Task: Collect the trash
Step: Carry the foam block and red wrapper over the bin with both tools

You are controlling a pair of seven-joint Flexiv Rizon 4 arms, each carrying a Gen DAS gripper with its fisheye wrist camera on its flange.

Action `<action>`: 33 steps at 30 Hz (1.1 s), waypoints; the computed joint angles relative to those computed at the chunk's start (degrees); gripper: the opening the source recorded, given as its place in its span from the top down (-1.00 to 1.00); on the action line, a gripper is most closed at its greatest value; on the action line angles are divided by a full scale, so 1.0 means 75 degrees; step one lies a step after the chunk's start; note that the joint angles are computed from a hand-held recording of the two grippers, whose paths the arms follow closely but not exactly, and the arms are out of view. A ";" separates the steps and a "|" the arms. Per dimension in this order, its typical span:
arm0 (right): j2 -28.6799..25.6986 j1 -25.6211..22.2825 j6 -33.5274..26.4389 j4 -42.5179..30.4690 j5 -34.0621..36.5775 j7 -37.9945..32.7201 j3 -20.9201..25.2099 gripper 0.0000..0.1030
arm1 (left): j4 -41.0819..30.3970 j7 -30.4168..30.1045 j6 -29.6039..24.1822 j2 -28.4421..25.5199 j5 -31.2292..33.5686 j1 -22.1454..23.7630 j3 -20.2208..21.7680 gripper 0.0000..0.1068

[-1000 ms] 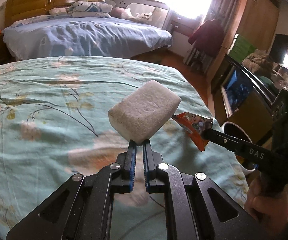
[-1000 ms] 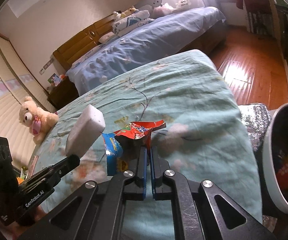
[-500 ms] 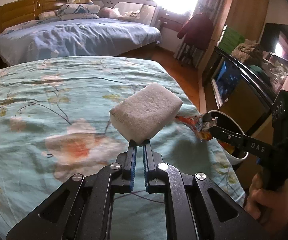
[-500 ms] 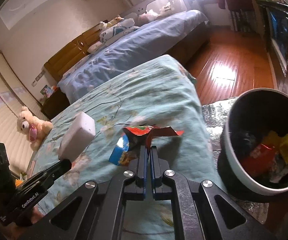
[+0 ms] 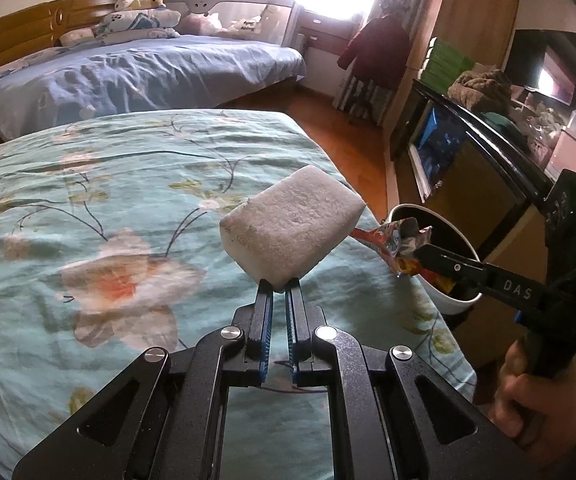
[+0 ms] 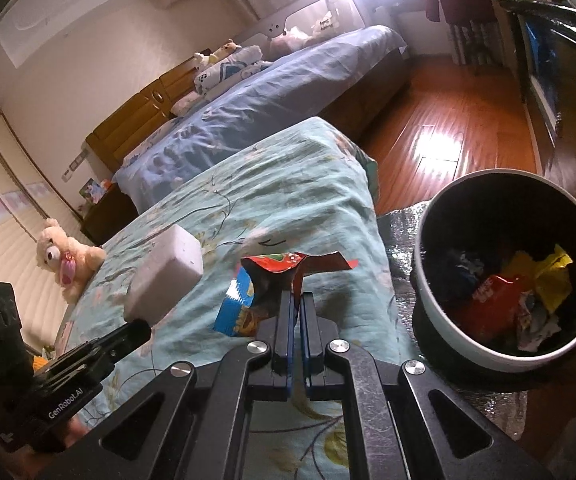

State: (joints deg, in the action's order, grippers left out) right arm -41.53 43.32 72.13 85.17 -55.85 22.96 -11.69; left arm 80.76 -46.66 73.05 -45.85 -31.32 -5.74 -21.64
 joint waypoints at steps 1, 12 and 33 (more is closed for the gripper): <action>0.0042 0.0023 -0.0009 0.0057 -0.0042 0.0054 -0.0035 0.95 | 0.0002 0.0006 -0.0004 0.0001 0.0009 -0.0007 -0.0004 0.89; 0.0329 -0.0061 -0.0080 0.0439 -0.0509 0.0557 0.0016 0.96 | -0.0013 0.0075 -0.0114 -0.0001 0.0072 -0.0120 -0.0012 0.89; 0.0891 -0.0598 -0.0302 0.1195 -0.1763 0.1812 0.0473 0.96 | -0.0141 0.0084 -0.0389 -0.0020 0.0127 -0.0372 0.0055 0.89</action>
